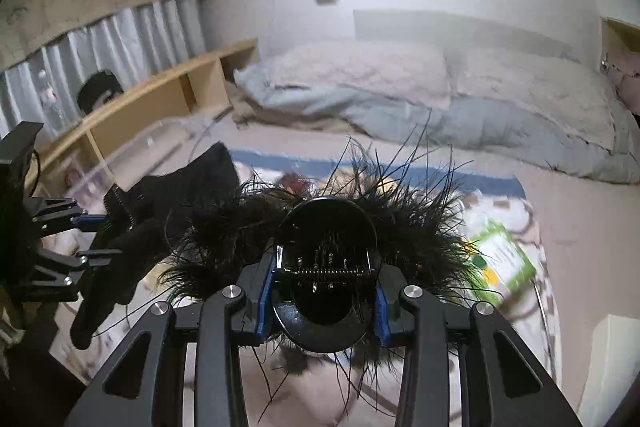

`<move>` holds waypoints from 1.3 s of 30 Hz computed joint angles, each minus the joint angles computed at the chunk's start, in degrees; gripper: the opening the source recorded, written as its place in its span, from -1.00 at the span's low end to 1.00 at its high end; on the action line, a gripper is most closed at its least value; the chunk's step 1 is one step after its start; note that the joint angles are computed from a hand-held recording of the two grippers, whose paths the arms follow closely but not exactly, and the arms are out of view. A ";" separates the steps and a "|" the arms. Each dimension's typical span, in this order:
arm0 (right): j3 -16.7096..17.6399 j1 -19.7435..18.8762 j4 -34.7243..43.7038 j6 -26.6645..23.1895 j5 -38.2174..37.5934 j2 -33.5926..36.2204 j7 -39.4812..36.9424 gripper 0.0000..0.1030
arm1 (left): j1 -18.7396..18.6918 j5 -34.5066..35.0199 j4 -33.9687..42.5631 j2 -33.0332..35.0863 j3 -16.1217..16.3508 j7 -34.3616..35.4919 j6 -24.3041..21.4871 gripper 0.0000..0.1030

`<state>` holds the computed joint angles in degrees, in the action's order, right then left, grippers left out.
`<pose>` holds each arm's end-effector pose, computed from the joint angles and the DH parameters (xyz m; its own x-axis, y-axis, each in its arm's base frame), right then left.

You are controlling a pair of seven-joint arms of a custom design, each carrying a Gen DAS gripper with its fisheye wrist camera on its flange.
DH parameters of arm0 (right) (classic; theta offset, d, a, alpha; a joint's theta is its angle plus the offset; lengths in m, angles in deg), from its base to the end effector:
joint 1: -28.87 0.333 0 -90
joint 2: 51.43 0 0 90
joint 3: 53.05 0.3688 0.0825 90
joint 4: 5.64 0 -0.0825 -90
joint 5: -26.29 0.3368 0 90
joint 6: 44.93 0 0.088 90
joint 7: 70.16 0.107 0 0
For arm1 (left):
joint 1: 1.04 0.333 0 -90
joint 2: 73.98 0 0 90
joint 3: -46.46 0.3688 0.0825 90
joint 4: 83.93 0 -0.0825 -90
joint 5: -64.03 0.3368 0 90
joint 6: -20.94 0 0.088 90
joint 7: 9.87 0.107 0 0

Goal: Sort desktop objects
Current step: 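Carry the glove and boa over the clear box with both grippers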

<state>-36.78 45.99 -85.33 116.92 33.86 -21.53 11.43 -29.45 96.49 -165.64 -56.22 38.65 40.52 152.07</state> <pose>0.6495 0.3450 0.5895 0.5525 -0.8204 -0.1469 -0.5560 -0.2315 -0.7983 0.5559 -0.3707 0.6447 -0.1391 -0.9852 -0.1002 -0.7369 0.1706 -0.6541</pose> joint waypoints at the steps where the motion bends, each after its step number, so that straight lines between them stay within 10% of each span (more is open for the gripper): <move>1: 0.31 0.13 0.72 0.35 0.18 0.34 -0.07 -0.24 | -0.09 0.54 0.83 -0.07 0.30 -0.11 -0.52 -0.06; 15: -1.25 3.22 4.49 9.02 -5.94 1.95 4.94 -0.24 | 2.92 9.38 6.91 -1.15 3.21 -3.91 -8.87 -0.06; 39: -4.06 6.96 20.98 -5.57 -6.87 11.91 6.97 -0.24 | 13.34 0.94 14.90 10.69 8.57 -4.37 -24.85 -0.05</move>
<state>-40.84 52.95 -64.35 111.35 26.98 -9.62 18.40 -16.11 97.44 -150.74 -45.53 47.22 36.15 127.22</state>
